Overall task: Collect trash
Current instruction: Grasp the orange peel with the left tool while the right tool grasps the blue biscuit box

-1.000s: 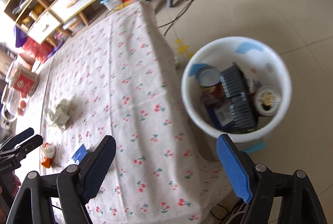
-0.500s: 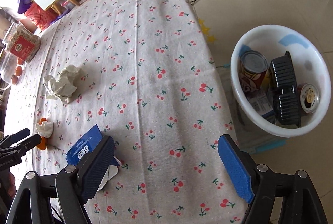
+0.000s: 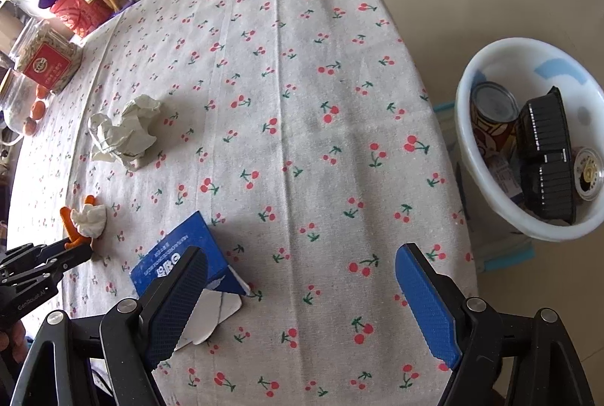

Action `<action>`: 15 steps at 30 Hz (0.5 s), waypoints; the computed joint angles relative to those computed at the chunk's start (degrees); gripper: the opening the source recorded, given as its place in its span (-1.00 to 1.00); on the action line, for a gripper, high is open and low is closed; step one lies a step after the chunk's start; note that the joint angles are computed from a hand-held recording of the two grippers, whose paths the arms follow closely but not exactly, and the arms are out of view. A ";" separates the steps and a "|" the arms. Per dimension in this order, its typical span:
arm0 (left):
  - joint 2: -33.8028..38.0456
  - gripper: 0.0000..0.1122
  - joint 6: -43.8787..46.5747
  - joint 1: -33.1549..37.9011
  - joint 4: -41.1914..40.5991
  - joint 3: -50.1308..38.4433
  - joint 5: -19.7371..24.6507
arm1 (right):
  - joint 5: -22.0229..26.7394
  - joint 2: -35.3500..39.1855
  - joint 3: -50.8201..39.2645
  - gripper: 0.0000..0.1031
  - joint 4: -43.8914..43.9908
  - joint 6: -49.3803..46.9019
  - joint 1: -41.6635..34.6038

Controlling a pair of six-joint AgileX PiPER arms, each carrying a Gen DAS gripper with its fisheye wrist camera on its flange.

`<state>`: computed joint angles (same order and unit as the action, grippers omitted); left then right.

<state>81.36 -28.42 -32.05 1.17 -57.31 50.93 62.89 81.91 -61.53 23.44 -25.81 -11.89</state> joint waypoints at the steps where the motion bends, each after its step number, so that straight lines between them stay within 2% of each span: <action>1: -1.16 -0.59 -0.35 0.19 0.32 0.45 0.01 | 0.04 -0.13 0.33 0.67 0.23 -0.03 0.72; 9: -9.56 -0.60 -0.41 5.11 1.15 4.51 1.39 | -1.87 -0.47 2.96 0.67 -2.31 1.65 9.40; 15: -14.17 -0.60 2.59 9.79 -1.25 7.84 1.31 | -4.21 0.43 5.07 0.66 -8.29 3.47 15.44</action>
<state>67.19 -25.83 -22.27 -0.07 -49.47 52.24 58.68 82.34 -56.46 15.15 -22.34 3.55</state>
